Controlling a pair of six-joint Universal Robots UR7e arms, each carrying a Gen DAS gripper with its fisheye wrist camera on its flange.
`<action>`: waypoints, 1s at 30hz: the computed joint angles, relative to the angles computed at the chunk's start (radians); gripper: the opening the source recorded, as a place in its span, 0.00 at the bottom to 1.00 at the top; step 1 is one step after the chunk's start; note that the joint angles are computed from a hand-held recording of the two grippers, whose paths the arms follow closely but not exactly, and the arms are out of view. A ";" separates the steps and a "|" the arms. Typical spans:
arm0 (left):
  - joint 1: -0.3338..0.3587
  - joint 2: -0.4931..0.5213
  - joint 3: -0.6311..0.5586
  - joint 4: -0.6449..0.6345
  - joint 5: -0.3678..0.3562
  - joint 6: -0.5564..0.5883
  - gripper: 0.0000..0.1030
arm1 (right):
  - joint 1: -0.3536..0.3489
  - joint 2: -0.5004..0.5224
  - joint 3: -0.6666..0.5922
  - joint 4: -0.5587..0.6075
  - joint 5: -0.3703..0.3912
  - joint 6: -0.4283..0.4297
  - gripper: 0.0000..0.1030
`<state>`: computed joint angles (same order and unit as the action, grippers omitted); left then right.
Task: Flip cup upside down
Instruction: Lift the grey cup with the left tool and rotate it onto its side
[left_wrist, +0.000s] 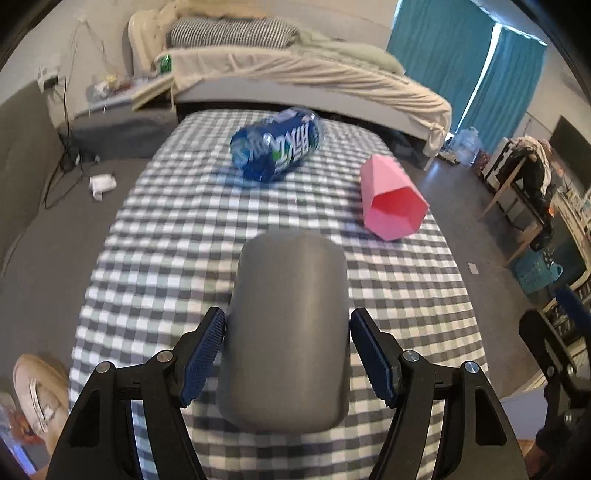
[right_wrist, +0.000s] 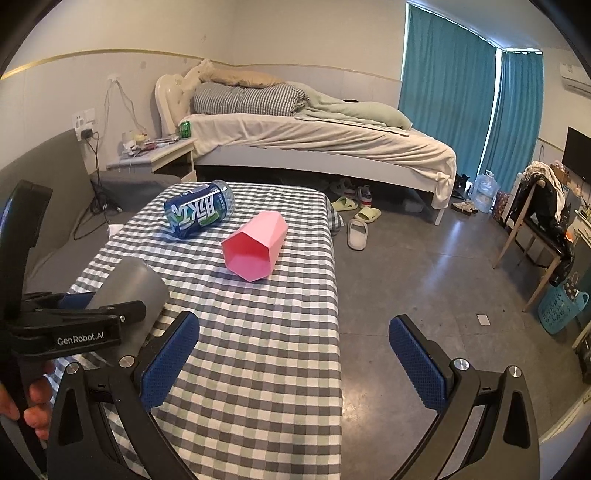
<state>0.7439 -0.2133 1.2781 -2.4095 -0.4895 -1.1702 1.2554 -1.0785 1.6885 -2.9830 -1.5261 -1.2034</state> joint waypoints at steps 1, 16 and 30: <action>-0.004 0.004 0.004 -0.021 0.022 0.025 0.71 | 0.003 0.007 -0.005 -0.004 -0.005 0.000 1.00; -0.093 -0.055 0.115 -0.019 0.087 0.054 0.84 | -0.021 -0.035 0.027 -0.045 0.116 0.052 1.00; -0.186 -0.270 0.432 0.269 0.211 -0.478 0.96 | -0.011 -0.140 0.231 -0.133 0.100 0.093 1.00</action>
